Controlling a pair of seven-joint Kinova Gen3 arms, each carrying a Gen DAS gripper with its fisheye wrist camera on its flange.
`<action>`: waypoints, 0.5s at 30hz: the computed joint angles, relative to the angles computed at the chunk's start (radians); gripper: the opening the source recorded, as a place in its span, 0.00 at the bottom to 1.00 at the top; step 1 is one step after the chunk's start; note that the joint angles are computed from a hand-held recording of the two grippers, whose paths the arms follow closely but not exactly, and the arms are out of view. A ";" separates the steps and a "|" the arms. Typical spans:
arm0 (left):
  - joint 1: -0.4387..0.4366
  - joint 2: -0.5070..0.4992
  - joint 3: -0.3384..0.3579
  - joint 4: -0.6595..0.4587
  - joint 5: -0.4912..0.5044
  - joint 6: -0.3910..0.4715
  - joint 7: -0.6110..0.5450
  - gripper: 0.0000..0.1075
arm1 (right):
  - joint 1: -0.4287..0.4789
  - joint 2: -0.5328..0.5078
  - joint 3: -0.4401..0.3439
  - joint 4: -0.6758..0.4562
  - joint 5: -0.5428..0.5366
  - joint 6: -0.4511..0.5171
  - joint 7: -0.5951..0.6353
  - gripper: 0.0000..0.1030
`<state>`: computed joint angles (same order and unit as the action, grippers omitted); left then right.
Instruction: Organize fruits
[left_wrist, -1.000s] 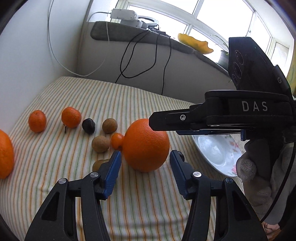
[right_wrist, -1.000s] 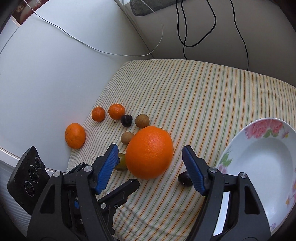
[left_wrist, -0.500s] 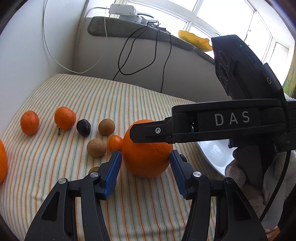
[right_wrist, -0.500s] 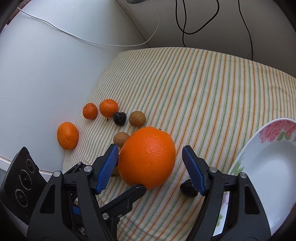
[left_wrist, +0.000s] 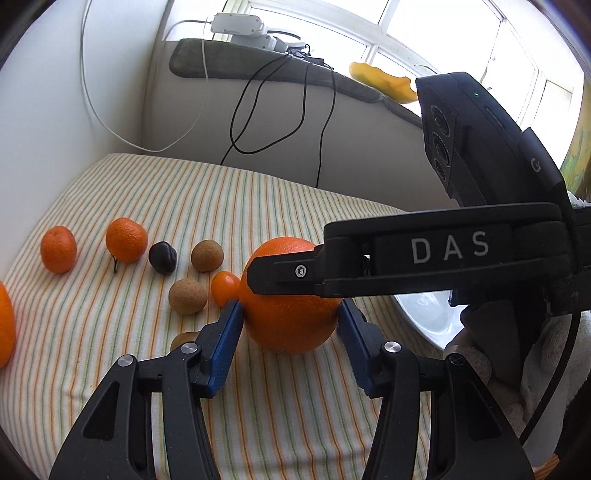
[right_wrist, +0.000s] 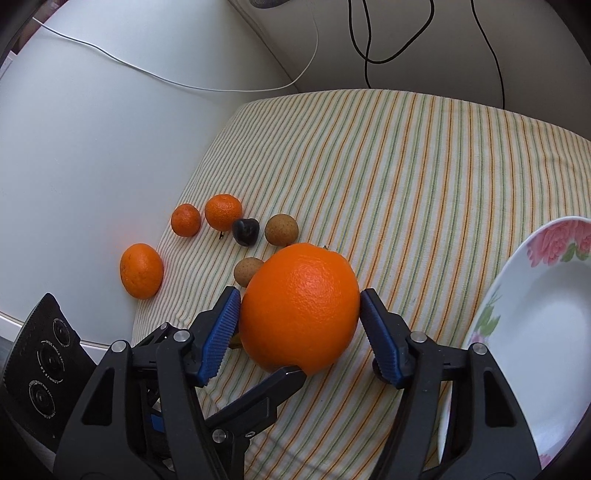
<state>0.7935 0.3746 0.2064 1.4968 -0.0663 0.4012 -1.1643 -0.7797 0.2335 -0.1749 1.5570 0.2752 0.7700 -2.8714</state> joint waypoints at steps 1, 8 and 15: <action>0.004 -0.003 -0.002 0.001 -0.002 -0.001 0.003 0.49 | -0.005 -0.003 0.001 -0.001 0.007 0.004 -0.005 0.67; 0.046 -0.024 -0.022 0.000 -0.041 -0.010 0.031 0.49 | -0.026 -0.046 -0.009 0.006 0.061 0.035 -0.056 0.67; 0.073 -0.008 -0.012 -0.049 -0.069 -0.005 0.036 0.49 | -0.021 -0.110 -0.041 0.032 0.118 0.084 -0.116 0.67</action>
